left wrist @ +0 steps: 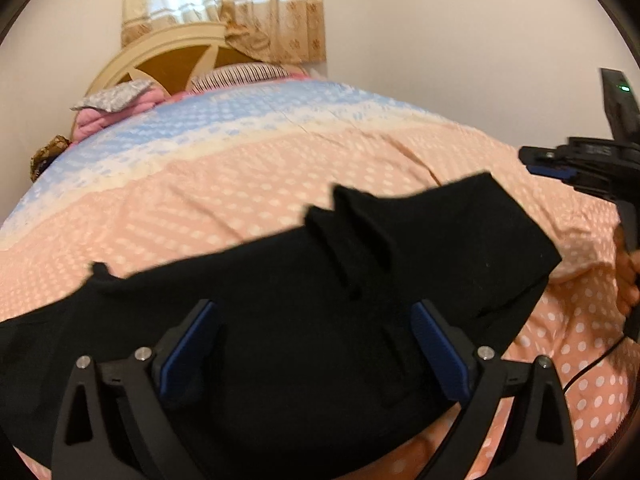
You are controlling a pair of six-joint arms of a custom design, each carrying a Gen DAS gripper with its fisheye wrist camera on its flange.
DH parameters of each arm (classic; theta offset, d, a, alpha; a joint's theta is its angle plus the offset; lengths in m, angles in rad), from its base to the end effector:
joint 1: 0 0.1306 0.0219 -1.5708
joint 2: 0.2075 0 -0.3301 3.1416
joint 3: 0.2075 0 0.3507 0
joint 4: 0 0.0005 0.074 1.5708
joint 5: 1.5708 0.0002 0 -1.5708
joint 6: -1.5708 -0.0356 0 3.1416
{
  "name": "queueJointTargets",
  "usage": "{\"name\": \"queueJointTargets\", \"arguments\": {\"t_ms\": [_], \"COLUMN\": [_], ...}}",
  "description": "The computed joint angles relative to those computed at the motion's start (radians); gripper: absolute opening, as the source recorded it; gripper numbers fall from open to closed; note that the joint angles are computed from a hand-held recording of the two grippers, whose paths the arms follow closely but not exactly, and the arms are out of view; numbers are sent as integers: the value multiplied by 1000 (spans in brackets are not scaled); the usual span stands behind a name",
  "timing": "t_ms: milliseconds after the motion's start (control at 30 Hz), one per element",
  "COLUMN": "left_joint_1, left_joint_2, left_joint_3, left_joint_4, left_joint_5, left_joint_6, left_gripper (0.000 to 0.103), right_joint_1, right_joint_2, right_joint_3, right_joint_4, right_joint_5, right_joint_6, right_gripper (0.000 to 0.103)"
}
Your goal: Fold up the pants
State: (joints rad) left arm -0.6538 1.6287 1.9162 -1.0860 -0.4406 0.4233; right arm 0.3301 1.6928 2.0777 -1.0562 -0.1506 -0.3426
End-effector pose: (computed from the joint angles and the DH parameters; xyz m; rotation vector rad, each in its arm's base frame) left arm 0.4207 -0.3039 0.4724 0.0557 2.2752 -0.0369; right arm 0.5085 0.1793 0.5065 -0.0689 2.2862 0.5269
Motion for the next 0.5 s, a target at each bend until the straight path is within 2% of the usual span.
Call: {"name": "queueJointTargets", "arguments": {"t_ms": [67, 167, 267, 400, 467, 500], "left_joint_1": [10, 25, 52, 107, 152, 171], "left_joint_2": [-53, -114, -194, -300, -369, -394], "left_joint_3": [-58, -127, -211, -306, -367, -388], "left_joint_4": [24, 37, 23, -22, -46, -61], "left_joint_5": [6, -9, -67, -144, -184, -203], "left_joint_6": [2, 11, 36, 79, 98, 110], "left_gripper": [99, 99, 99, 99, 99, 99], "right_joint_1": [30, 107, 193, 274, 297, 301], "right_joint_2": [-25, 26, 90, 224, 194, 196], "right_joint_3": [-13, 56, 93, 162, 93, 96], "right_joint_4": [25, 11, 40, -21, 65, 66], "right_joint_5": [-46, -136, -151, -218, -134, -120], "right_joint_6": [8, 32, 53, 41, 61, 82], "right_gripper": [26, 26, 26, 27, 28, 33]}}
